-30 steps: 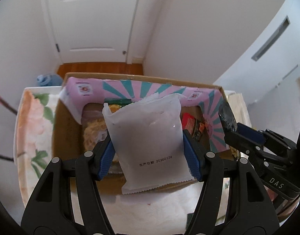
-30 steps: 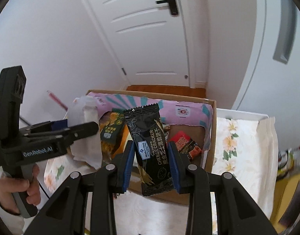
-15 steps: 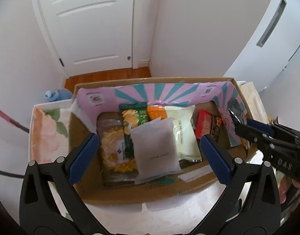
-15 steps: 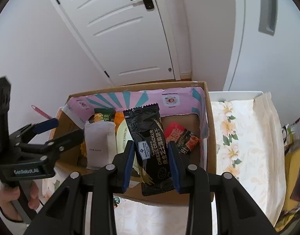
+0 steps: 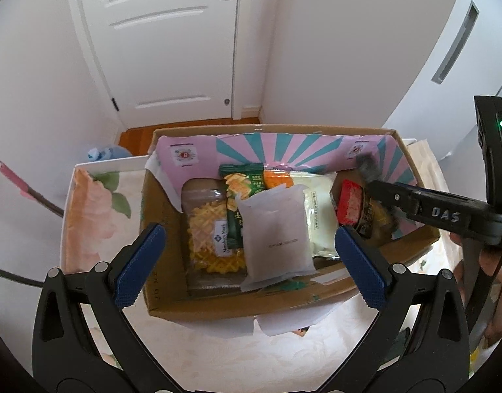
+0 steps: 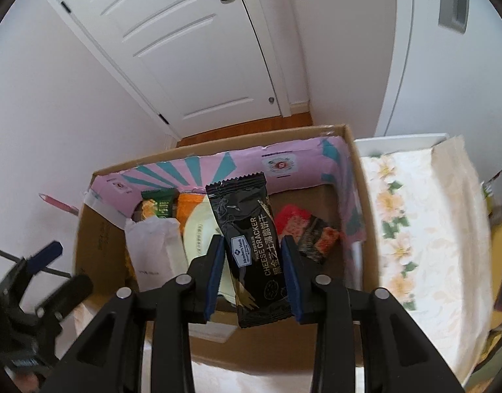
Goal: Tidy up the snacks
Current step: 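Carry both packets into the box and open both tools to release them, then withdraw both tools from the box back over the table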
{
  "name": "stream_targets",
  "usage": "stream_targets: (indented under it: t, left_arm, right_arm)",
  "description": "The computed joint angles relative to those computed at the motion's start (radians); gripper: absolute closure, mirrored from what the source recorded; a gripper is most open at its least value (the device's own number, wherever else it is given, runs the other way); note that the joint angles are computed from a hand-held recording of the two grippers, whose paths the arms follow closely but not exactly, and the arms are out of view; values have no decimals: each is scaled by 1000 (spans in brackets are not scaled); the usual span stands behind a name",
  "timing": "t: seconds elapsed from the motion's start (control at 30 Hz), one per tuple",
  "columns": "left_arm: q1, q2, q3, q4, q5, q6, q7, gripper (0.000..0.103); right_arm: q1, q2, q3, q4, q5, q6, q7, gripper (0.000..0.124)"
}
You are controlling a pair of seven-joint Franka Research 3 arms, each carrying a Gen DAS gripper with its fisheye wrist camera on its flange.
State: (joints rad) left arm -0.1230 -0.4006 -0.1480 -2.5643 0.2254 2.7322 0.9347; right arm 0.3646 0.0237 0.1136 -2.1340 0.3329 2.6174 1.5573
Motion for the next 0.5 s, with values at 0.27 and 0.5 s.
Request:
stream_targets:
  t: [0.27, 0.5]
  left_arm:
    - [-5, -27, 12, -42, -9, 27, 2, 0]
    - [-3, -107, -2, -88, -8, 24, -30, 0]
  right_arm:
    - [6, -45, 3, -73, 73, 117, 7, 35]
    - [11, -111, 1, -123, 88, 134, -14, 35]
